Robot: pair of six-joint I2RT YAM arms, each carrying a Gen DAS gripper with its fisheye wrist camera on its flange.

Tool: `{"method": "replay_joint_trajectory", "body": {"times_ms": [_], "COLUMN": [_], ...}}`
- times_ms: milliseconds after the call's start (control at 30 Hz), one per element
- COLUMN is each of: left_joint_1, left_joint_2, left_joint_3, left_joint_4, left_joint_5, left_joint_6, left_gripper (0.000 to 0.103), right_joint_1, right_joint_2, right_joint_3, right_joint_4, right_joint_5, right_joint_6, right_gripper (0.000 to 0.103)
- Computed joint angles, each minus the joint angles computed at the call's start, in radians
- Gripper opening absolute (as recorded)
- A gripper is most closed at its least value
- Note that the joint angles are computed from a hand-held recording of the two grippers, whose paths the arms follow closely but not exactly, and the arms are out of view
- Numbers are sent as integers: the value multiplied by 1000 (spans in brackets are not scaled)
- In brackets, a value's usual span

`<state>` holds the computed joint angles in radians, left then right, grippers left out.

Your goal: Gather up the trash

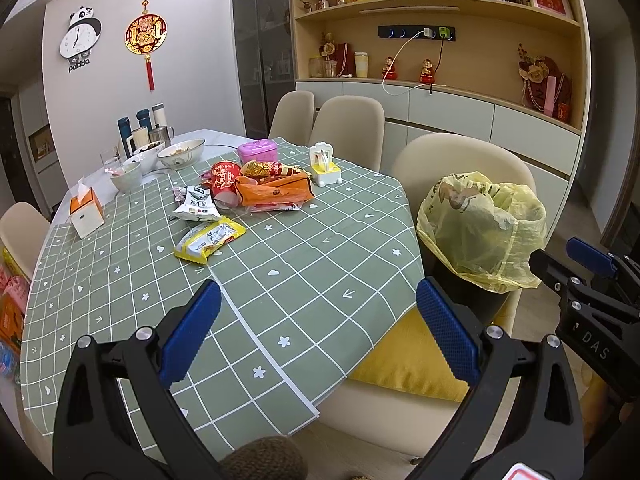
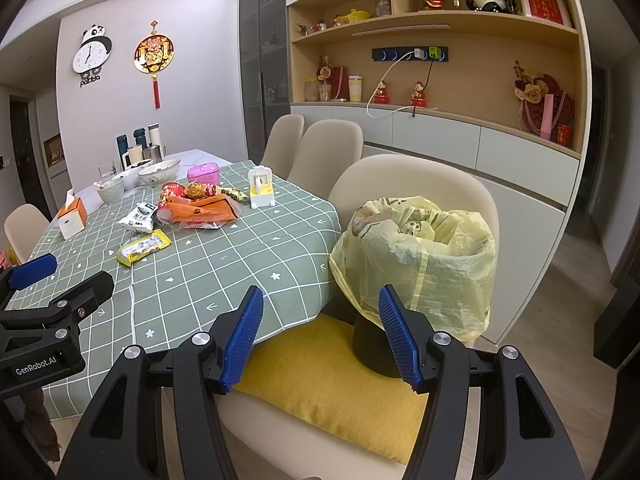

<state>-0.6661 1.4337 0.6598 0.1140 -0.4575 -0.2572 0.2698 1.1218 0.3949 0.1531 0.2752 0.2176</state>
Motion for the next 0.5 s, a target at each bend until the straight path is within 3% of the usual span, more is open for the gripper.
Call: {"method": "replay_joint_trajectory", "body": {"times_ms": [500], "left_joint_1": [1], "left_joint_2": [0], "left_joint_3": [2], "left_joint_4": [-3], "left_joint_5": [3], "left_joint_6": [1], "left_gripper": [94], "right_joint_1": [1], "right_joint_2": [-21], "right_joint_3": [-1], "right_joint_4": [-18], "right_joint_5": [-1], "right_joint_6": [1], "right_gripper": [57]}}
